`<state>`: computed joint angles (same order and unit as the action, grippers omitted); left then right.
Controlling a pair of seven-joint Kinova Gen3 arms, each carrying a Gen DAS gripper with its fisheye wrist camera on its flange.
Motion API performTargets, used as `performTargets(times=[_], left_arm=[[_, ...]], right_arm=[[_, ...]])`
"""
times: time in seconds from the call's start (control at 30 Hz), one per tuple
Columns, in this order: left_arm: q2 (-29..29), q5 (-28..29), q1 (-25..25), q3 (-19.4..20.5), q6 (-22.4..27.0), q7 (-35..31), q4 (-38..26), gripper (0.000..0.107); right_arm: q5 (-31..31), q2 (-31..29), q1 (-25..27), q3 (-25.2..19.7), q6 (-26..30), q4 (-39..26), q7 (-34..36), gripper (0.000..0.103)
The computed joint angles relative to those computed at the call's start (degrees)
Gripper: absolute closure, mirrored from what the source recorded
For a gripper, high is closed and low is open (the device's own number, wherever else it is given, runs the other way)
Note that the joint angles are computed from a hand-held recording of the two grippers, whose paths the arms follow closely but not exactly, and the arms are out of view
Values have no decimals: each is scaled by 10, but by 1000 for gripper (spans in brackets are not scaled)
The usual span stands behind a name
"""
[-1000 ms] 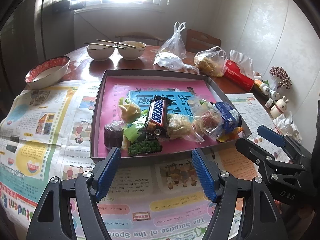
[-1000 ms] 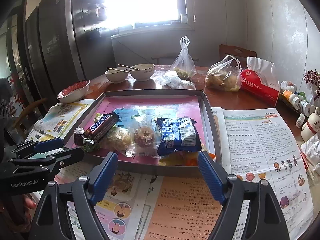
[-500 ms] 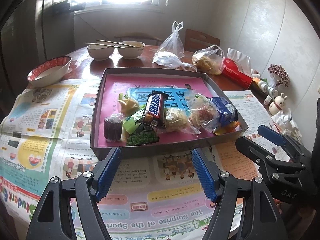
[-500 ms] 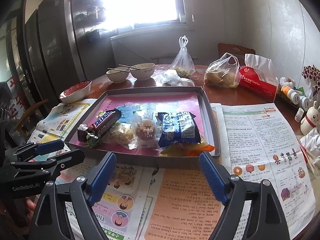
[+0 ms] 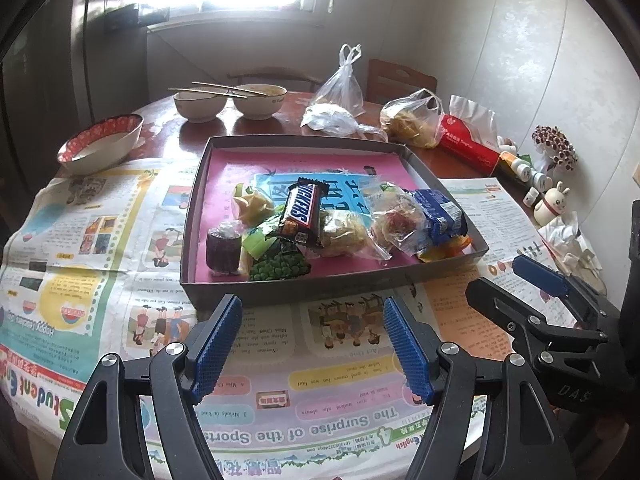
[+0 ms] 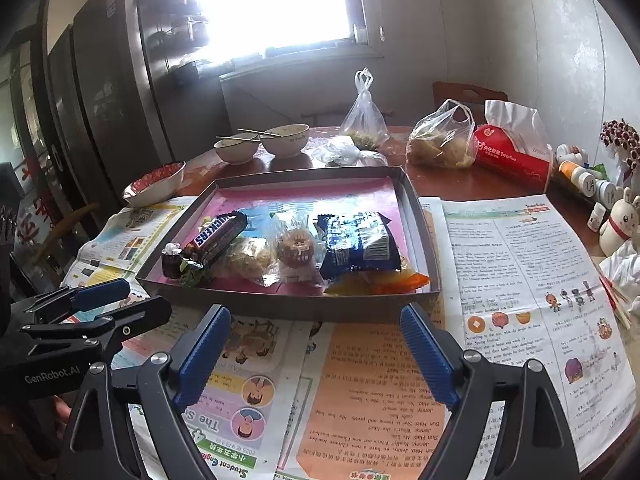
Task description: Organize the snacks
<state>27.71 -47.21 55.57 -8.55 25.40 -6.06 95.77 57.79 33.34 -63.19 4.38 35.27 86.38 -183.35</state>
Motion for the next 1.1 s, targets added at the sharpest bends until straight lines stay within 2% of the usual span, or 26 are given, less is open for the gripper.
performTargets(times=[1.1], left_arm=[[-15,-35,9,24,21,50,22,32]], right_arm=[[69,-20,-10,-37,40,34,-60,14]])
